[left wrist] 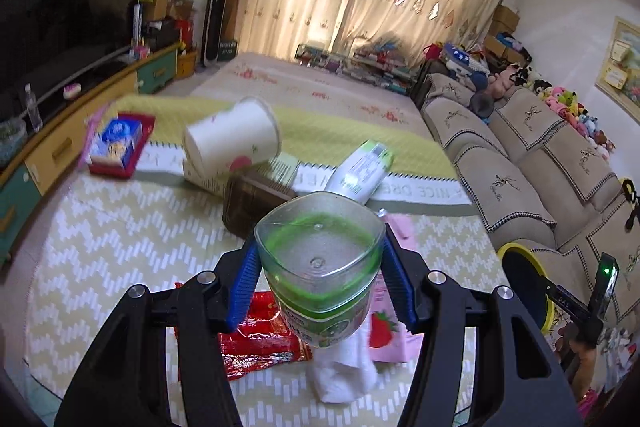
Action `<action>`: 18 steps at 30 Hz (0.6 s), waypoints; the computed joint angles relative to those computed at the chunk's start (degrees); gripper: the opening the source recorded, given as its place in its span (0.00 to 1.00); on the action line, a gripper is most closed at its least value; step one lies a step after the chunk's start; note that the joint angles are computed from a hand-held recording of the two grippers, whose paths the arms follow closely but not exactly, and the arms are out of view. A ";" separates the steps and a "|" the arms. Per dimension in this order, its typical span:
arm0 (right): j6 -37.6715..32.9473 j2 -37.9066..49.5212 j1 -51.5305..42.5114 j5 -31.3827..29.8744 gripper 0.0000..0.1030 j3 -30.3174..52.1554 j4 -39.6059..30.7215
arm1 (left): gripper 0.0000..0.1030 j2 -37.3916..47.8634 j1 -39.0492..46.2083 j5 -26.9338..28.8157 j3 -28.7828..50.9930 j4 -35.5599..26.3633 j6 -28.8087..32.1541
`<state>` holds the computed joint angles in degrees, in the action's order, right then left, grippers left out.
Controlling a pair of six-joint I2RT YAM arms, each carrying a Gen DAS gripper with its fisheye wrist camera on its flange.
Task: Collect trash
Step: 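Grasp the green-lidded jar with the left gripper and lift it, then carry the green jar over the bin and release it with the left gripper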
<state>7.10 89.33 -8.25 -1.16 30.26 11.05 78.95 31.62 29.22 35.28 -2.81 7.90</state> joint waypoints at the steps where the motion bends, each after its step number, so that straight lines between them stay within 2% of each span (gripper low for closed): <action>1: -0.17 -0.87 -0.34 -0.21 0.82 -0.53 -0.01 | 0.54 -1.92 0.03 0.46 -0.29 -1.12 0.34; 5: -0.73 -2.58 -1.89 -0.87 0.82 -2.10 0.59 | 0.54 -9.06 -0.96 2.14 -1.28 -6.02 1.51; 9: -1.51 -3.43 -4.38 -2.25 0.82 -3.63 1.39 | 0.54 -15.41 -6.57 2.09 -2.38 -9.40 0.20; 14: -3.04 -4.20 -8.47 -3.61 0.82 -5.49 2.53 | 0.54 -19.18 -19.51 -1.28 -2.90 -9.80 -4.46; 18: -4.46 -4.92 -12.82 -4.32 0.82 -7.10 3.97 | 0.54 -15.21 -32.82 -6.14 -1.72 -6.38 -9.36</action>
